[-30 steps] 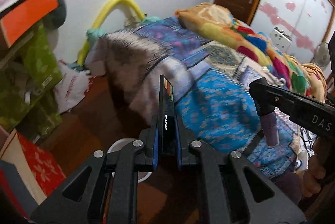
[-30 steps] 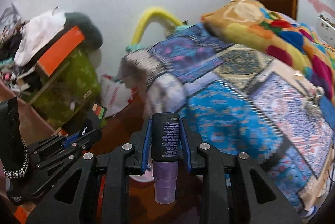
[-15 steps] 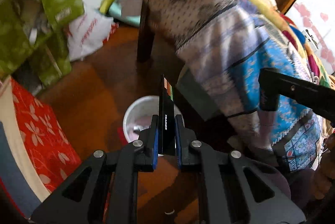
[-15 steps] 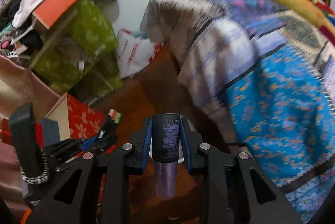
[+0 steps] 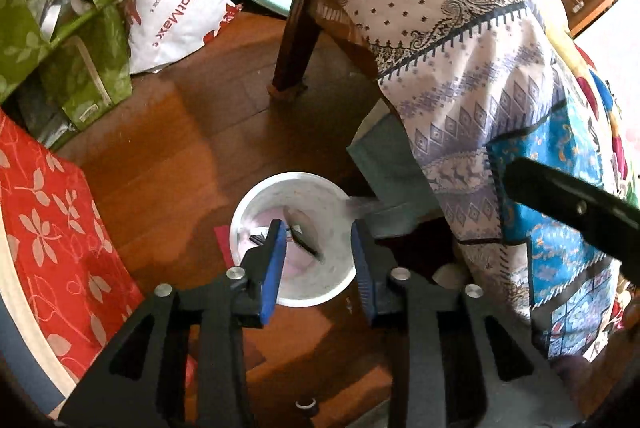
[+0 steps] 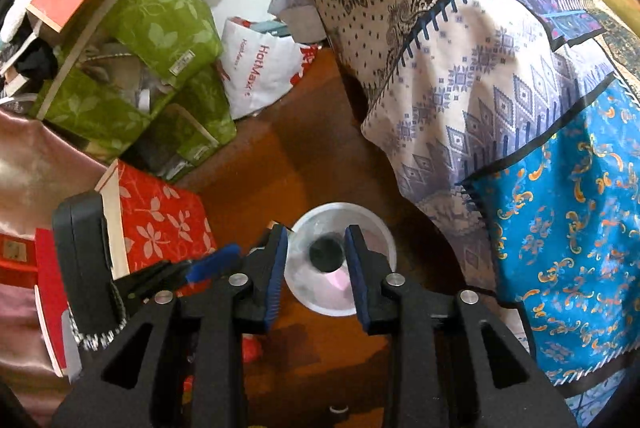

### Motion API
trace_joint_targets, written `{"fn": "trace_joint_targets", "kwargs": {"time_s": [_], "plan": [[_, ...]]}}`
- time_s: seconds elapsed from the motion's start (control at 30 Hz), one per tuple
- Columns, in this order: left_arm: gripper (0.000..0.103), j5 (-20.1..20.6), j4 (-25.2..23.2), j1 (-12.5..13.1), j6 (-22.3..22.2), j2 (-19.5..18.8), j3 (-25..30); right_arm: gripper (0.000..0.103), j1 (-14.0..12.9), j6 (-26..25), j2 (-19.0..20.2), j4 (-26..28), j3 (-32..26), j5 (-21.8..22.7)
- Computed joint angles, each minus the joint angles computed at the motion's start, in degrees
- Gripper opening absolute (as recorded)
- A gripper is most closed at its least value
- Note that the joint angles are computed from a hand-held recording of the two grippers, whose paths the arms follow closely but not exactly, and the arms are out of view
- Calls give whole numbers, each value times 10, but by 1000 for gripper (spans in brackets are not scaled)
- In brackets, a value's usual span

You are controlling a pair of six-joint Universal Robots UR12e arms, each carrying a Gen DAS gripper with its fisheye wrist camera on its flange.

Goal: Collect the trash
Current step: 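Open both tools to drop the card and bottle into the bin, then return both tools to the bed and grasp the silver pen with the left tool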

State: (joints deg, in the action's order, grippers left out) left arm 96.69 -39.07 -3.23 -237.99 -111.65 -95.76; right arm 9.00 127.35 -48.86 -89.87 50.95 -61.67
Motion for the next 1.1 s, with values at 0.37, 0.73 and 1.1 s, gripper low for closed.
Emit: {"fn": "trace_joint_targets", "kwargs": {"time_s": [0.37, 0.73, 1.1], "plan": [[32, 41, -51, -17, 35, 9, 22, 33, -12, -18, -12, -6, 7, 5], [32, 106, -67, -50, 54, 19, 69, 33, -53, -12, -33, -19, 2, 73], [34, 141, -57, -92, 137, -33, 189, 34, -110, 73, -37, -114, -6, 131]]}}
